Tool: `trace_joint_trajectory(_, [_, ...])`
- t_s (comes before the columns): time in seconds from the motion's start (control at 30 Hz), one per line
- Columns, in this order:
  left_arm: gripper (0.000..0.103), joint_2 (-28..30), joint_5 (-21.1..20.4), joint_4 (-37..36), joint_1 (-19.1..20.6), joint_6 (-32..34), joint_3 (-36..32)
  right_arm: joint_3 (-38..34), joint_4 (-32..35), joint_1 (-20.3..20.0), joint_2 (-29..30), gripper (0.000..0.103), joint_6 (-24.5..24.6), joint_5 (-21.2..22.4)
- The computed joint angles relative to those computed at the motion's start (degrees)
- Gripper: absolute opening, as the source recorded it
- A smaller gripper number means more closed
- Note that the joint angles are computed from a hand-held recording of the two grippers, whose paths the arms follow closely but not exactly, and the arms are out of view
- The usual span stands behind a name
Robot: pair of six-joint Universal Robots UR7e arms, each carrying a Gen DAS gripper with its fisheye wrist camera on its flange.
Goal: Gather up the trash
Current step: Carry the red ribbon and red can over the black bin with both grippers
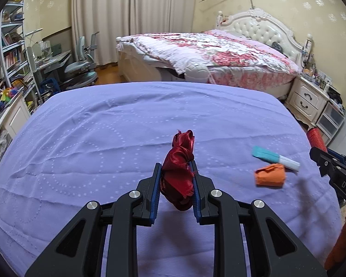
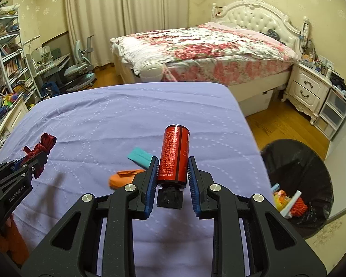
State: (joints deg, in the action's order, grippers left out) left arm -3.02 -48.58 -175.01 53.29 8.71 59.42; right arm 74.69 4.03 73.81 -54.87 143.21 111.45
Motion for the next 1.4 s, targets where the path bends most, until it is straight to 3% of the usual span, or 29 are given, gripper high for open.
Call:
trace_joint_trajectory(0.7, [0.024, 7.2, -6.7, 3.6, -5.6, 3.3, -7.0, 9.5, -6.7, -7.9, -11.3, 0.025, 4.4, -0.6])
trace_joint_trajectory(1.0, [0.024, 12.4, -9.8, 8.5, -7.8, 4.7, -14.6, 9.9, -7.3, -11.1, -13.4, 0.025, 6.3, -0.2])
trace_joint_trajectory(1.4, [0.024, 22.0, -12.5, 18.2, -10.0, 5.9, -31.0, 8.9, -7.6, -13.9, -14.7, 0.025, 8.2, -0.2])
